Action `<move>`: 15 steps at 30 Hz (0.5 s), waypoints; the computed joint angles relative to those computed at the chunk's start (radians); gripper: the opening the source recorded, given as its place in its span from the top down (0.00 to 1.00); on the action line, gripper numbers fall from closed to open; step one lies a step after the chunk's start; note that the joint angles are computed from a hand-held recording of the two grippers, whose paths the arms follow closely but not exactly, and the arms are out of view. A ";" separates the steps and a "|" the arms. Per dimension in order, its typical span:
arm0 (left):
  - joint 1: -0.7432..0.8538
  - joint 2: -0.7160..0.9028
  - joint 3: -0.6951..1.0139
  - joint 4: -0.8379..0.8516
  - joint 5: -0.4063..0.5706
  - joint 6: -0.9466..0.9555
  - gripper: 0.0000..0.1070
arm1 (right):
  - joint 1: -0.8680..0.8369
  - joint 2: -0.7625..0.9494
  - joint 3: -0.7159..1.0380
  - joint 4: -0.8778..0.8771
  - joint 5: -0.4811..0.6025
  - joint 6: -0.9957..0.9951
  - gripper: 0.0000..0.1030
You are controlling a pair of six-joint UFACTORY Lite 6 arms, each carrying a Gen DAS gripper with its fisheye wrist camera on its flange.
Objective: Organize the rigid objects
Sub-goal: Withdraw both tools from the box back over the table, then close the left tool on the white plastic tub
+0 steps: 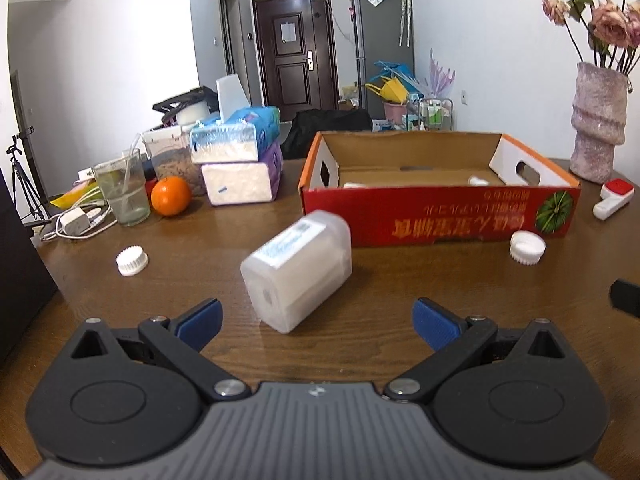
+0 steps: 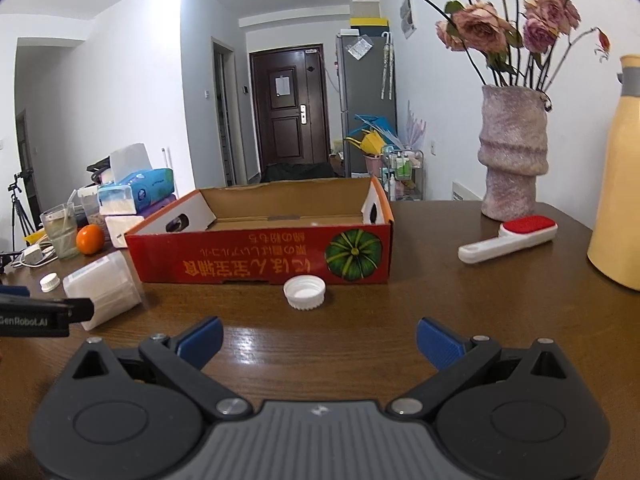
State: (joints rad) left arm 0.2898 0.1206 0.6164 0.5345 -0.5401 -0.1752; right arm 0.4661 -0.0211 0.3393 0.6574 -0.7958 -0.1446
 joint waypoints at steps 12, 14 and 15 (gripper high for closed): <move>-0.025 0.169 0.126 -0.131 -0.034 0.101 0.04 | -0.014 0.032 0.001 -0.010 -0.017 0.051 0.00; -0.033 0.217 0.174 -0.167 -0.028 0.127 0.04 | -0.017 0.030 0.000 -0.016 -0.017 0.058 0.00; -0.033 0.238 0.200 -0.163 -0.020 0.117 0.04 | -0.018 0.032 0.001 -0.016 -0.019 0.061 0.00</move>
State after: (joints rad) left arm 0.2564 0.3585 0.8164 0.3713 -0.5596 -0.0581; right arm 0.4480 0.0110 0.3399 0.6415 -0.8144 -0.0839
